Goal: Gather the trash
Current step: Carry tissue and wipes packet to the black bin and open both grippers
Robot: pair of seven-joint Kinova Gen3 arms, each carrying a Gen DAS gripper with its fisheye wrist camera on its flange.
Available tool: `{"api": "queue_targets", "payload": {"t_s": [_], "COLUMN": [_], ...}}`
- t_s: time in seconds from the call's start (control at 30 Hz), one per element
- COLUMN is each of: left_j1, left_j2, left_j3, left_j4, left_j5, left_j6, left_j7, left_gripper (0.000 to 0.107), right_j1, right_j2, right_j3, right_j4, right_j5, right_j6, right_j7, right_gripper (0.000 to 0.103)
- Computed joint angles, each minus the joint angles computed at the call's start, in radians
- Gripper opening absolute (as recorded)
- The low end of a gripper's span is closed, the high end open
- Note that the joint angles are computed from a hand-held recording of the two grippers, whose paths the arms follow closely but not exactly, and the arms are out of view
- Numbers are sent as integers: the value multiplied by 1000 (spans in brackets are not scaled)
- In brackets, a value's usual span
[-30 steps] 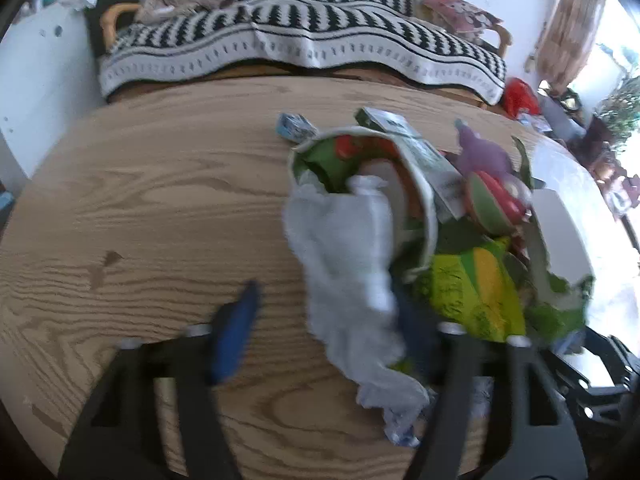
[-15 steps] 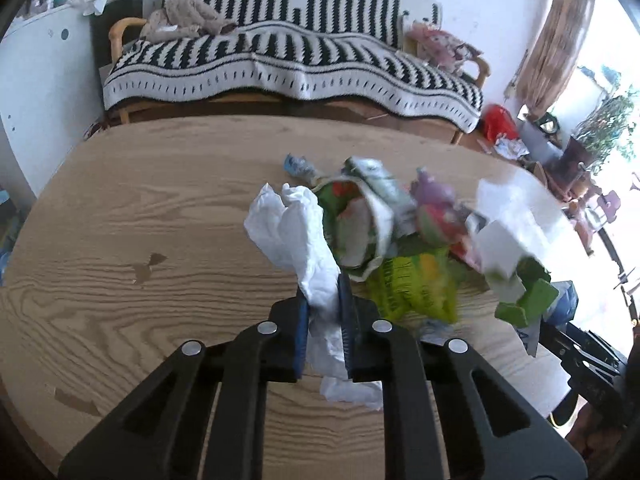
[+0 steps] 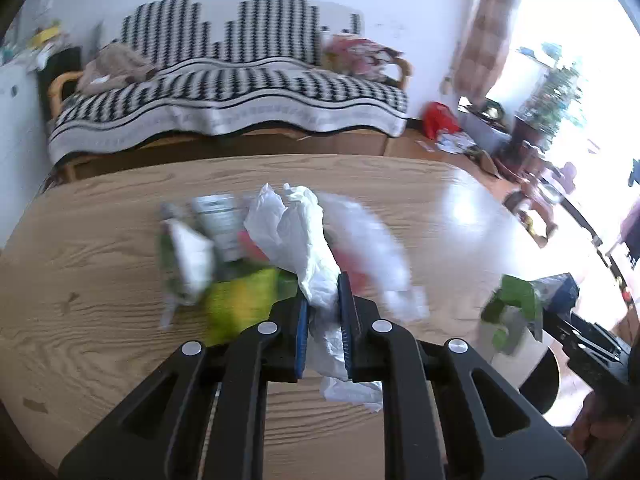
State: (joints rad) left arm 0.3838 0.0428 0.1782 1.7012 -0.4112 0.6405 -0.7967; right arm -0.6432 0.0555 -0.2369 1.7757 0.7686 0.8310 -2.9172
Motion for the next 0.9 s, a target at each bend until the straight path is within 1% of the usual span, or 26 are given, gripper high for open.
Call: {"api": "queue_targets", "payload": {"t_s": [0.03, 0.1, 0.13, 0.17, 0.23, 0.3, 0.33, 0.37, 0.43, 0.47, 0.5, 0.53, 0.6, 0.63, 0.67, 0.77, 0.83, 0.87, 0.9], "left_j1": [17, 51, 72, 90, 121, 164, 188, 202, 213, 225, 233, 237, 258, 267, 277, 310, 336, 348, 360], "left_j2": [19, 45, 63, 78, 102, 123, 137, 146, 168, 178, 186, 193, 223, 236, 254, 321, 383, 412, 445], "left_j3": [14, 21, 26, 27, 25, 14, 7, 3, 0, -6, -7, -8, -3, -3, 1, 23, 43, 52, 62], "left_j4": [-20, -47, -68, -83, -105, -122, -137, -147, -171, -184, -196, -207, -253, -268, -291, -370, -437, -470, -509], "left_j5": [-17, -38, -45, -47, -38, -60, -77, -78, -51, -49, -39, -27, -8, 3, 19, 81, 121, 142, 163], "left_j6": [5, 10, 15, 16, 13, 13, 17, 19, 17, 18, 18, 16, 24, 23, 25, 37, 46, 52, 62], "left_j7": [15, 35, 38, 39, 30, 46, 58, 61, 37, 36, 27, 14, -18, -35, -56, -133, -188, -215, -243], "left_gripper": [13, 13, 13, 13, 13, 13, 13, 13, 13, 13, 13, 13, 13, 13, 13, 13, 13, 13, 13], "right_j1": [-10, -64, -73, -63, 12, 97, 132, 157, 245, 291, 323, 338, 373, 400, 431, 491, 518, 552, 578], "right_j2": [3, 12, 26, 30, 22, 20, 18, 7, -38, -62, -100, -120, -165, -195, -228, -295, -343, -361, -391], "right_j3": [22, 93, 109, 113, 87, 43, 34, 43, 21, 0, -2, 1, 34, 27, 38, 107, 184, 224, 248], "right_j4": [6, -14, -33, -32, -47, -49, -51, -44, -7, 14, 35, 45, 82, 104, 137, 212, 271, 309, 350], "right_j5": [18, 16, 3, -9, -79, -151, -192, -233, -314, -338, -347, -356, -391, -385, -393, -464, -494, -519, -539], "right_j6": [15, 85, 120, 140, 131, 122, 112, 99, 28, 4, -5, -14, -48, -41, -46, -71, -65, -75, -70], "right_j7": [-7, 15, 48, 88, 169, 251, 291, 329, 356, 361, 383, 398, 410, 405, 415, 495, 557, 597, 621], "right_gripper": [43, 43, 43, 43, 43, 43, 43, 43, 43, 43, 43, 43, 43, 43, 43, 44, 44, 44, 44]}}
